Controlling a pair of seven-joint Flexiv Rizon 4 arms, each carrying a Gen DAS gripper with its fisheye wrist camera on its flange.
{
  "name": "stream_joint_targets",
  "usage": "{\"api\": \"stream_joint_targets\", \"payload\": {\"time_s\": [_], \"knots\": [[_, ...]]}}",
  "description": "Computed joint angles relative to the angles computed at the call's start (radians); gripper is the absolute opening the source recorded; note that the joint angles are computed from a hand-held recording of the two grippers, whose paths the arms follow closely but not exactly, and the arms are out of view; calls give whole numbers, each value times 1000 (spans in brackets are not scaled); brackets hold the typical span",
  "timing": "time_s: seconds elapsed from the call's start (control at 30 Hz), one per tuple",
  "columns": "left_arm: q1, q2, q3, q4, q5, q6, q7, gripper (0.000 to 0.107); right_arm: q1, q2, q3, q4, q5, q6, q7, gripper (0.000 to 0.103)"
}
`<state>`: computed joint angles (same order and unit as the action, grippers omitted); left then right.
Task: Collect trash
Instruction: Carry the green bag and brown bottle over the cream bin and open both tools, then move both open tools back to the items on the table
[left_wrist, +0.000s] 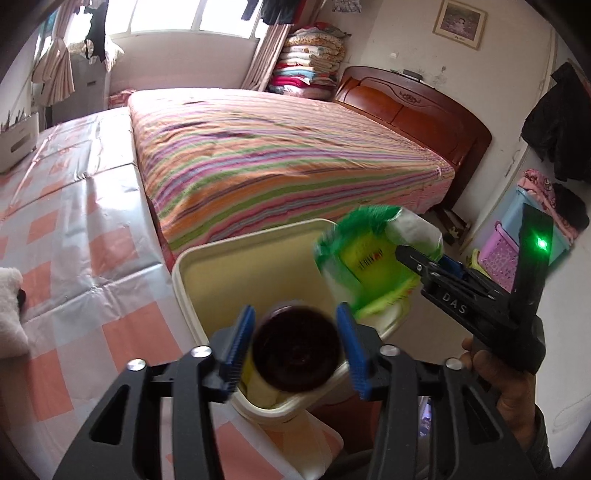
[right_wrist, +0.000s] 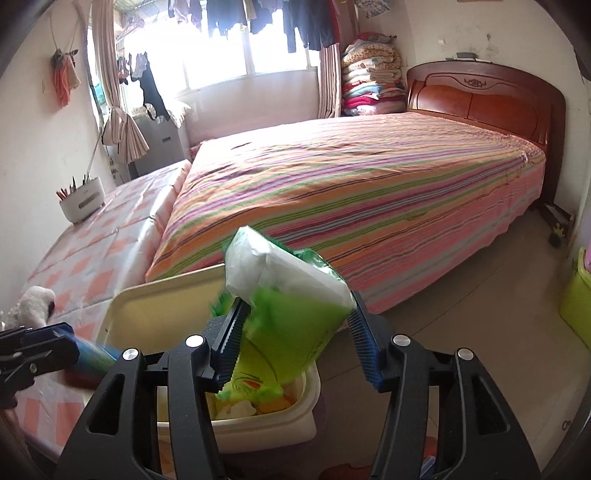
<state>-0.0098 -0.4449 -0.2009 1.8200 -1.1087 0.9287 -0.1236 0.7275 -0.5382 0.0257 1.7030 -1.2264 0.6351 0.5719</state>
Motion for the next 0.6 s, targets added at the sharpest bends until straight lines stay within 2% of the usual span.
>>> {"api": "stream_joint_targets", "payload": {"time_s": [0.03, 0.07, 0.13, 0.23, 0.27, 0.37, 0.5, 0.6], "knots": [[-2, 4, -2, 6, -13, 15, 5, 67, -1, 4, -2, 5, -10, 7, 14, 53], [-3, 9, -6, 12, -37, 30, 17, 71, -2, 8, -4, 12, -22, 15, 29, 53], [-5, 14, -9, 16, -72, 47, 32, 73, -5, 13, -5, 21, -39, 21, 52, 53], [-11, 11, 3, 9, -54, 47, 12, 79, -9, 22, -7, 34, -81, 32, 89, 53], [-11, 11, 3, 7, -55, 49, 7, 80, -10, 24, -5, 35, -89, 29, 93, 54], [-10, 8, 5, 3, -53, 54, -5, 80, -14, 31, -3, 44, -120, 29, 120, 70], [-5, 4, 5, -7, -40, 54, -23, 80, -21, 45, 5, 59, -157, 18, 155, 70], [0, 8, 1, -6, -50, 59, -14, 80, -35, 44, 8, 62, -190, 47, 198, 70]]}}
